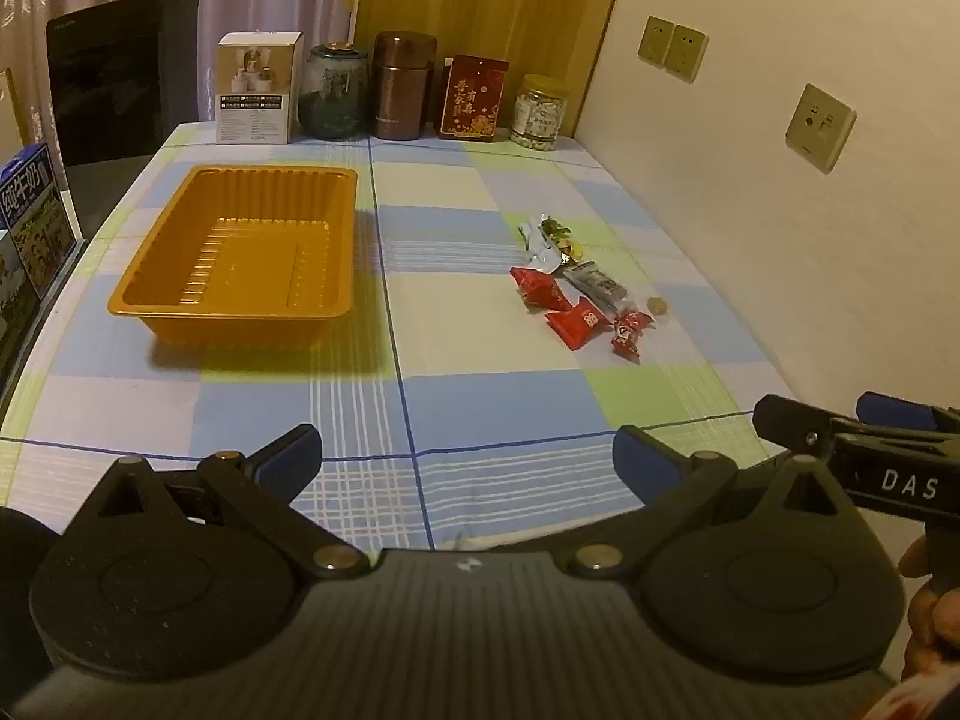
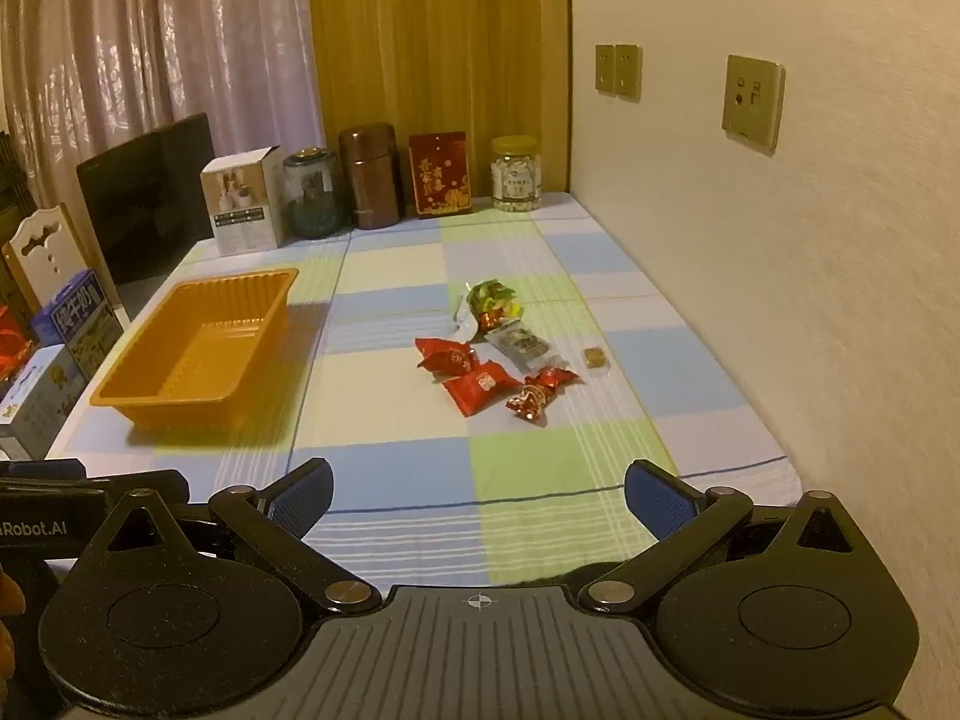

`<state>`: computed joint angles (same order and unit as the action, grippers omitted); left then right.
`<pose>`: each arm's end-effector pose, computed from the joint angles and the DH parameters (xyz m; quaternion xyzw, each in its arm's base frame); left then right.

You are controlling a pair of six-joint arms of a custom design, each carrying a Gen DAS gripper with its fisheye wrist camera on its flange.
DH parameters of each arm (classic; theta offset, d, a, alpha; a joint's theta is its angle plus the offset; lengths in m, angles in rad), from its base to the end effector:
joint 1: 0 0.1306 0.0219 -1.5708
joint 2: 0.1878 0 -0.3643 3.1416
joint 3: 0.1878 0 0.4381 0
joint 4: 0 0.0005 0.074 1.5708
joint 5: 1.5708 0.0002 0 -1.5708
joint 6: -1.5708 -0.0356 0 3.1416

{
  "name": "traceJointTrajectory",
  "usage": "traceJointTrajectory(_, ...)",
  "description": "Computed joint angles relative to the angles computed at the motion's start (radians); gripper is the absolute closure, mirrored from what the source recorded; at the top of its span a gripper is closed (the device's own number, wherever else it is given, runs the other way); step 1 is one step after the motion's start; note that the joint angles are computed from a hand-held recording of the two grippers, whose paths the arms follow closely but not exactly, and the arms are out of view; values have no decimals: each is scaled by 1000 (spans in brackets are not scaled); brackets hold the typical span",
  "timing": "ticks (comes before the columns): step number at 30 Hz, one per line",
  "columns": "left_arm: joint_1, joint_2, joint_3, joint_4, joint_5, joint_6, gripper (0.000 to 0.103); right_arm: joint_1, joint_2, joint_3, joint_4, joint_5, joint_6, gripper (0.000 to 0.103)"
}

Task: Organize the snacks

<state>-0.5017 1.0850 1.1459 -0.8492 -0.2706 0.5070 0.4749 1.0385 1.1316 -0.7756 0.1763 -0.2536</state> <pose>0.3800 -0.1981 0.4286 -0.0539 0.9158 -0.0734 0.3911 0.3762 0.1858 0.4453 -0.0617 0.8981 0.0782 0.4283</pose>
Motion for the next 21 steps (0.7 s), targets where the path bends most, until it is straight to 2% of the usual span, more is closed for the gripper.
traceJointTrajectory(21, -7, -7, -4, 5, -8, -3, 1, 3, -3, -1, 2, 12, 5, 0)
